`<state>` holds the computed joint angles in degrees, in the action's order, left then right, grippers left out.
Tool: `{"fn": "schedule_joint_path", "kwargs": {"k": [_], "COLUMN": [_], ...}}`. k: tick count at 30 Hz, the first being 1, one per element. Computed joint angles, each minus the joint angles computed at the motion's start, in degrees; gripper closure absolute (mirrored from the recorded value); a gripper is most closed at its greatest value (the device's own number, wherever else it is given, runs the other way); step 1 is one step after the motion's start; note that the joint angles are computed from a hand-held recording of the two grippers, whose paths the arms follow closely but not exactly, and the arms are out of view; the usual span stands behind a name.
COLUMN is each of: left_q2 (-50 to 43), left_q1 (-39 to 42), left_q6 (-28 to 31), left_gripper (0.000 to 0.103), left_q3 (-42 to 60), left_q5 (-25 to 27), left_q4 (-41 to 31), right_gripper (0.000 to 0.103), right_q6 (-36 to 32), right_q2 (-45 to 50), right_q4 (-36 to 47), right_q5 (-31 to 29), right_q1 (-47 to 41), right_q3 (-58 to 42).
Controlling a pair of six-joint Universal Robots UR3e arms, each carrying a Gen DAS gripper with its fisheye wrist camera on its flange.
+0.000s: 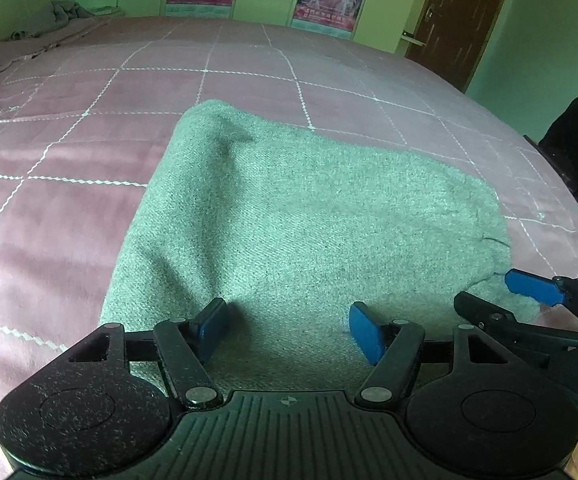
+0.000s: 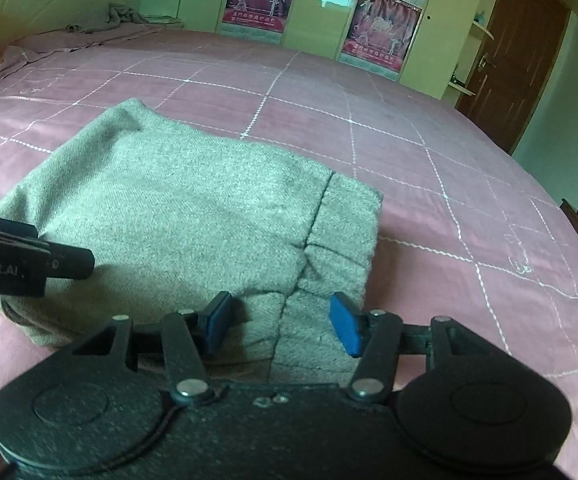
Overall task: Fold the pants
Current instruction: 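Press and smooth the folded pants bundle with both open tools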
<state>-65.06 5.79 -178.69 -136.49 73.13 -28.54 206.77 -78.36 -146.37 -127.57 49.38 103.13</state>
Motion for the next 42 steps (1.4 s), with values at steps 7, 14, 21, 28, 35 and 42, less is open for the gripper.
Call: {"fn": "schedule_joint_path", "kwargs": {"k": [7, 14, 21, 28, 35, 42], "left_q2": [1.39, 6.01, 7.41, 8.53, 10.67, 10.50], "left_q1": [-0.95, 0.41, 1.25, 1.72, 3.73, 4.26], "left_q6": [-0.89, 1.37, 1.99, 3.68, 7.81, 10.02], "left_gripper": [0.035, 0.032, 0.029, 0.024, 0.019, 0.018], "left_q3": [-0.40, -2.09, -3.07, -3.71, -5.10, -3.40], "left_q5": [1.38, 0.16, -0.78, -1.81, -4.70, -5.50], "left_q4": [-0.44, -3.70, -4.33, -4.87, -5.85, -9.10], "right_gripper": [0.048, 0.048, 0.048, 0.048, 0.047, 0.045], "right_q6": [2.38, 3.98, 4.69, 4.11, 0.35, -5.24], "right_q2": [-0.88, -3.32, -2.89, -3.92, -8.09, -11.48], "right_q4": [1.46, 2.14, 1.12, 1.33, -2.70, -4.21], "right_q5": [-1.07, -0.62, -0.26, 1.12, 5.26, 11.55], "right_q1": [1.35, 2.36, 2.06, 1.31, -0.96, -4.82], "right_q3": [0.44, 2.08, 2.64, 2.94, 7.46, 9.93]}}
